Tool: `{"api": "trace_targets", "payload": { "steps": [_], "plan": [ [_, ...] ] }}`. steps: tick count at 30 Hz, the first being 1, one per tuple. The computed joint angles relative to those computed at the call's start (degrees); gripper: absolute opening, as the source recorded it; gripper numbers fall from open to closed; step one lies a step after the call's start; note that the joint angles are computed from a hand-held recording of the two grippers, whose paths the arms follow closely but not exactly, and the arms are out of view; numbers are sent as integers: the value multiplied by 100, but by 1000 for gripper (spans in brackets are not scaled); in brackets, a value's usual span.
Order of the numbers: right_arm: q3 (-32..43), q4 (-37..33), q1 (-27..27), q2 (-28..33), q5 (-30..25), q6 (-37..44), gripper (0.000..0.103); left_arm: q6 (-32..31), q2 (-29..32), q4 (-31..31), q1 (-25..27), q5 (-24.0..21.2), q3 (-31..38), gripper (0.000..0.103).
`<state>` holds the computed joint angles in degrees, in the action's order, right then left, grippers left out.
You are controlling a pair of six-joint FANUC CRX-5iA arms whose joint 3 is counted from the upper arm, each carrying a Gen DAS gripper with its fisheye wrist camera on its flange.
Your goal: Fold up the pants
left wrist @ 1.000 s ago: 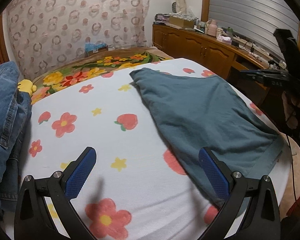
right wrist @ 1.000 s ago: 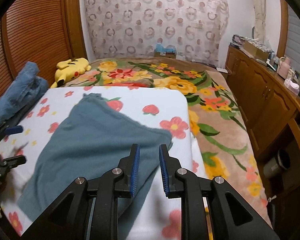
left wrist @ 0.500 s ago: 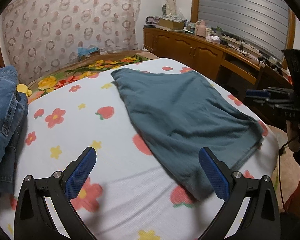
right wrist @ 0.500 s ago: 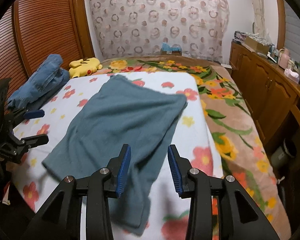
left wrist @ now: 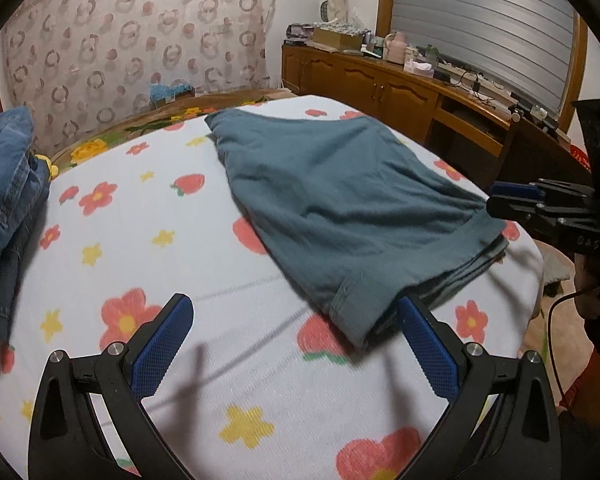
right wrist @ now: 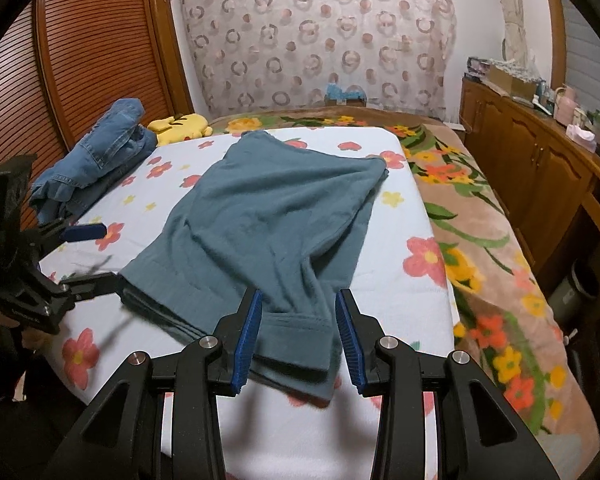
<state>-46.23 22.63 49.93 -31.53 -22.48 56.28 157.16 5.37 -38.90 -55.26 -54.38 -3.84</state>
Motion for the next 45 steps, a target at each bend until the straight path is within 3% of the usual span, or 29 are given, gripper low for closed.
{"api": "trace_targets", "payload": {
  "steps": [7,13,21,26,32,33,35,40,45],
  "plan": [
    [-271,579,135,-28,66,-675,40,-281,10,291,24,276,-144,92],
    [-399,625,161,-146,38,-868,40,-569,114,482,64,505,-97,73],
    [-424,438,172,-226,-133,-801,40,-525,114,431,98,632,-72,39],
    [-402,290,105,-249,-91,-648,40,-484,98,300,8,635,-25,26],
    [-463,402,53,-311,1,-713,39,-337,3,166,-34,678,-71,19],
    [-437,345,49,-292,-5,-635,32,-338,-1,156,-30,678,-70,19],
    [-403,282,52,-249,-32,-560,29,-328,-15,147,-27,691,-82,19],
    [-356,179,71,-282,-87,-342,9,-240,-55,106,-33,683,-108,18],
    [-504,423,217,-599,-188,-478,6,-49,-139,-38,-110,667,-172,17]
  ]
}}
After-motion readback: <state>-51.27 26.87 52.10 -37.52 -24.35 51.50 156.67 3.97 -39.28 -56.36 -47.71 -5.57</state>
